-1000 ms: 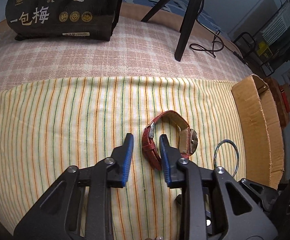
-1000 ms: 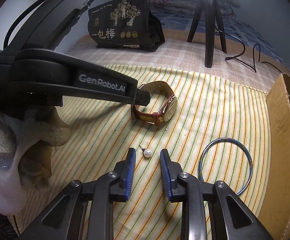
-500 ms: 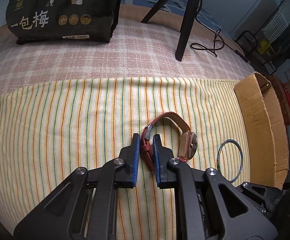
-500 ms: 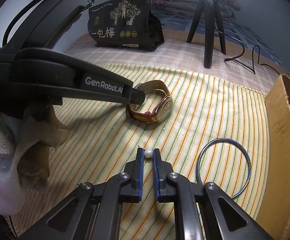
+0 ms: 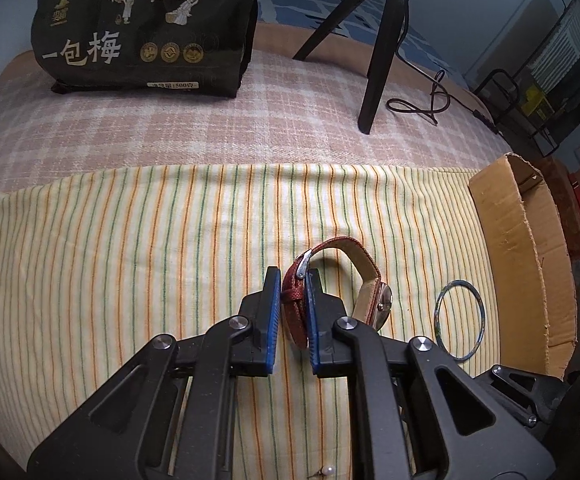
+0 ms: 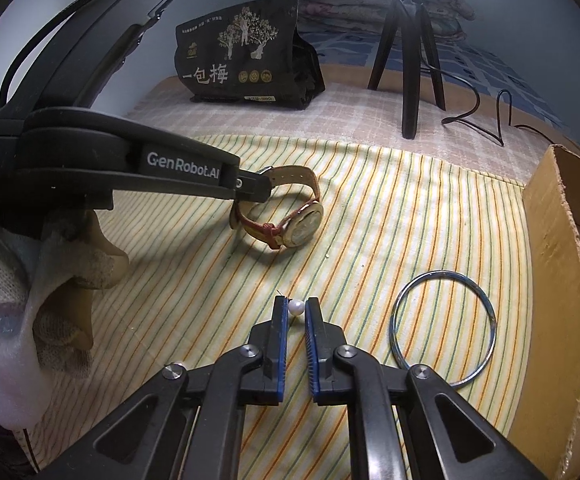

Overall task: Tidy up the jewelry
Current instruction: 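Lift the watch and earring and carry them over the cardboard box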

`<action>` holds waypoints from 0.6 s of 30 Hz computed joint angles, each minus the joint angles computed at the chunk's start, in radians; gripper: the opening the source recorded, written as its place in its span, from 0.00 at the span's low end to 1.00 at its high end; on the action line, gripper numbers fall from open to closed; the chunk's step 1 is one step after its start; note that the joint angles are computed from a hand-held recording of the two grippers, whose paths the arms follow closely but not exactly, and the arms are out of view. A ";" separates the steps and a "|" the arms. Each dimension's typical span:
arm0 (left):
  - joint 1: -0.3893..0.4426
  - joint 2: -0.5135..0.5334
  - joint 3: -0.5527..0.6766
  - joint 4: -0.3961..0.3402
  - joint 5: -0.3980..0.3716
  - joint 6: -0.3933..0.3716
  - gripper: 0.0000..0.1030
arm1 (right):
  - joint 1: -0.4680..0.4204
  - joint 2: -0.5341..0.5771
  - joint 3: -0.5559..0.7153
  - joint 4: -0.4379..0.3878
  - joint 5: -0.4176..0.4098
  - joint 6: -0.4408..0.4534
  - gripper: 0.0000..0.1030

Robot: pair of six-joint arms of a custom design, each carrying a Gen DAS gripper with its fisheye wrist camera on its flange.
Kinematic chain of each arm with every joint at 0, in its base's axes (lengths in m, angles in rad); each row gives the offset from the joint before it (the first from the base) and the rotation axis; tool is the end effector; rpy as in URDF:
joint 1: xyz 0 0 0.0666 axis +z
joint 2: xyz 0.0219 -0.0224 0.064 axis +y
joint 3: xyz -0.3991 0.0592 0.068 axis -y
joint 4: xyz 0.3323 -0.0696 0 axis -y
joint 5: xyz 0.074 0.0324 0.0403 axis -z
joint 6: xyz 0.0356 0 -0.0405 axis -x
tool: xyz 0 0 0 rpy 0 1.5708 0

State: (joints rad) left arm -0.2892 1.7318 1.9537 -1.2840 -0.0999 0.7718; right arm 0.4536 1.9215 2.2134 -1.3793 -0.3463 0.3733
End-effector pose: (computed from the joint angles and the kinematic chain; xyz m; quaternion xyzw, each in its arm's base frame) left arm 0.5091 -0.1482 0.4911 -0.2432 0.9356 -0.0855 0.2412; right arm 0.5260 0.2694 0.4824 -0.4220 0.8593 0.1766 0.2289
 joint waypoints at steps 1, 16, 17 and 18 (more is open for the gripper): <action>-0.002 -0.003 0.003 -0.005 -0.004 0.000 0.10 | -0.001 -0.004 -0.001 -0.001 -0.002 0.000 0.06; -0.064 -0.029 0.093 -0.089 -0.091 -0.002 0.10 | -0.029 -0.072 0.010 -0.024 -0.041 -0.005 0.06; -0.069 -0.031 0.101 -0.095 -0.097 -0.001 0.10 | -0.033 -0.077 0.013 -0.028 -0.045 -0.004 0.06; -0.074 -0.035 0.105 -0.100 -0.103 0.000 0.10 | -0.037 -0.082 0.018 -0.032 -0.050 -0.002 0.06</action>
